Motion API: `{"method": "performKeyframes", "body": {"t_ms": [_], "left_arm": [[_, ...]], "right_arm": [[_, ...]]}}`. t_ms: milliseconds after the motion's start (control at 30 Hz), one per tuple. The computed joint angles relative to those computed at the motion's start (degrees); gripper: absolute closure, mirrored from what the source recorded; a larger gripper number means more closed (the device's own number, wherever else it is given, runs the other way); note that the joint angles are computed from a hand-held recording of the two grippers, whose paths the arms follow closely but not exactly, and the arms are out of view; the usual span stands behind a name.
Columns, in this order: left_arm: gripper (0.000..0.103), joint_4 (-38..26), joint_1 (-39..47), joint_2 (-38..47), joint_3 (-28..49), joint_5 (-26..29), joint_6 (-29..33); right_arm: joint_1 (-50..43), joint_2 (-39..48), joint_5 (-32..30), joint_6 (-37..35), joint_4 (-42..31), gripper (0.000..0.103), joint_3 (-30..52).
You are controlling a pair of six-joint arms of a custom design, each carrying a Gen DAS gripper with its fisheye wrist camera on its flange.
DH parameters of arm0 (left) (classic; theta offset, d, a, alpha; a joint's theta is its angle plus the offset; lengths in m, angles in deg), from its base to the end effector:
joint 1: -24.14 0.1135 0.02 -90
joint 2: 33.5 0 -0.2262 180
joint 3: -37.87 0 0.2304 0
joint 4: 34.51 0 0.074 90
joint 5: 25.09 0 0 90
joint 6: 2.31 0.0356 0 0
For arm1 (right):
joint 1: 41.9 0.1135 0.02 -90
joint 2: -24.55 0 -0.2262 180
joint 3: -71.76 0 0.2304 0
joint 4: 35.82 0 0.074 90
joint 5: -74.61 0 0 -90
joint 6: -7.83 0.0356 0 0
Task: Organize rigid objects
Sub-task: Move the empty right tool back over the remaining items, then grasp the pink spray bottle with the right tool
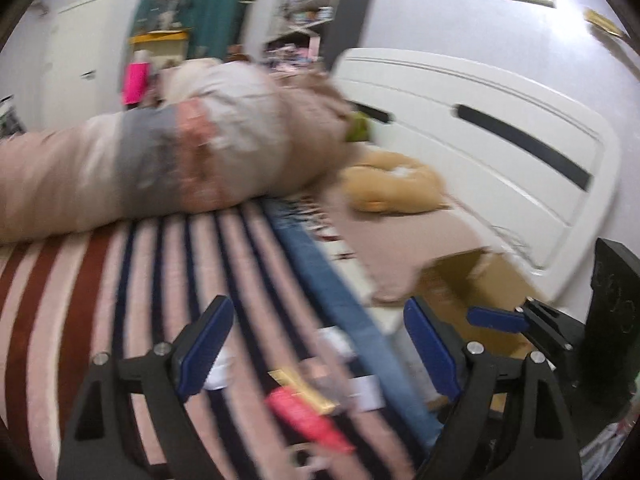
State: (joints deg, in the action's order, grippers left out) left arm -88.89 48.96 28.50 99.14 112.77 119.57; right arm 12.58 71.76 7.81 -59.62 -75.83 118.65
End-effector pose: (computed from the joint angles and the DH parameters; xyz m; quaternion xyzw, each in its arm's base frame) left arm 0.1928 0.0601 0.2300 0.1751 0.8629 -0.2104 0.4249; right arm 0.1149 0.1368 0.2091 -0.1633 0.8779 0.1134 0.4356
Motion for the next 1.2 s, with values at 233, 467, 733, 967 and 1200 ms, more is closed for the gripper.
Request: {"method": "performKeyframes", "body": {"t_ms": [233,467,733,967,1200], "left_arm": [[0.018,17.9,6.5,25.2,-0.8,-1.3,3.3],[0.018,26.8,4.7,41.8,-0.4,-4.2,5.7],[0.018,25.4,3.5,45.0,0.3,-3.1,6.8],[0.018,17.0,5.3,47.5,4.4,1.6,11.0],[0.018,14.5,5.3,48.7,6.0,2.3,11.7]], "right_arm": [[-4.6,29.8,-12.3,-2.0,18.8,0.018,3.7],[-6.8,43.8,-15.6,0.6,29.1,0.051,1.3],[-8.0,49.2,-13.6,1.1,30.6,0.069,2.2],[-10.4,57.3,-15.9,-2.1,27.8,0.076,11.5],[-11.0,58.4,-18.7,-2.7,24.2,0.076,13.8]]}}
